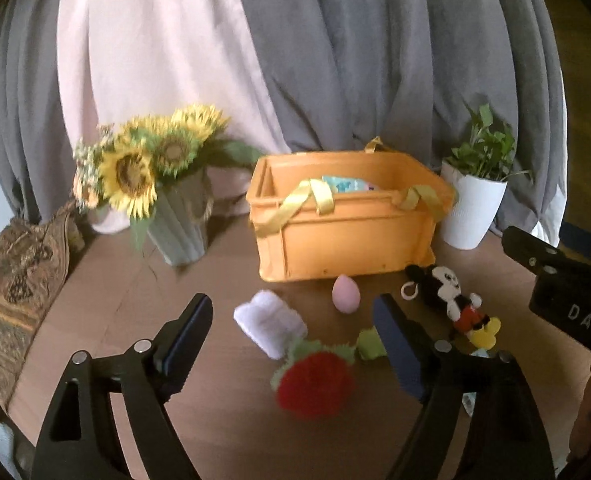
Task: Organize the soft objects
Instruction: 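Move the right tool to the blue tissue pack while the left reaches the red pompom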
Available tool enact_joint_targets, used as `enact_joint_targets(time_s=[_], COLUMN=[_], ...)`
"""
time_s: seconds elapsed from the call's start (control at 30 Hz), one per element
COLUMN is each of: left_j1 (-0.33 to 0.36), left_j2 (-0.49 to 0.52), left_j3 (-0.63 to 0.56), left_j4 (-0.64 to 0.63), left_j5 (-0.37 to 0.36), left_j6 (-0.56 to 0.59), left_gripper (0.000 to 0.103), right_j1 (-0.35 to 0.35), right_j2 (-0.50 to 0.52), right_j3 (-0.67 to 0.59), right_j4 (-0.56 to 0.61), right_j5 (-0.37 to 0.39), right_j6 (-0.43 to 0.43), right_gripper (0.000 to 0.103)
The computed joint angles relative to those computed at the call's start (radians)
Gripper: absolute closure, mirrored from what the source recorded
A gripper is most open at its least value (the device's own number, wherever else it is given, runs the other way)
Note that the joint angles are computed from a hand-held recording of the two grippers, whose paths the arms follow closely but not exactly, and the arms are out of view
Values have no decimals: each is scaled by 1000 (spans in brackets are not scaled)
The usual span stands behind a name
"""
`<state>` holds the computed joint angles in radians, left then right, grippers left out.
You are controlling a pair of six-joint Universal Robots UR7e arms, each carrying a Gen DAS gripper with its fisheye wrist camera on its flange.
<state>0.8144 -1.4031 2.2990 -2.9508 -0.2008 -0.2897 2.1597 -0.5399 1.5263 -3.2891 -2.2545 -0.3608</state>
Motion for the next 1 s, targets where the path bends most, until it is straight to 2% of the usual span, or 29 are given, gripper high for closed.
enact_joint_targets(time_s=[0.23, 0.43, 0.63, 0.8, 1.0], left_j1=[27, 59, 107, 159, 198], left_j2=[-22, 8, 70, 117, 155], left_j3=[43, 60, 62, 41, 2], left_j4=[183, 197, 106, 15, -23], left_j5=[-54, -76, -99, -147, -179], left_j6=[-193, -217, -155, -100, -63], left_gripper=[19, 19, 19, 19, 19], right_j1=[-26, -56, -79, -100, -121], right_j2=[-14, -20, -3, 15, 38], right_j3=[72, 122, 144, 148, 128], right_j4=[10, 70, 109, 150, 195], right_j5=[-26, -40, -60, -76, -100], right_j6=[39, 115, 131, 171, 230], right_gripper=[21, 22, 22, 22, 22])
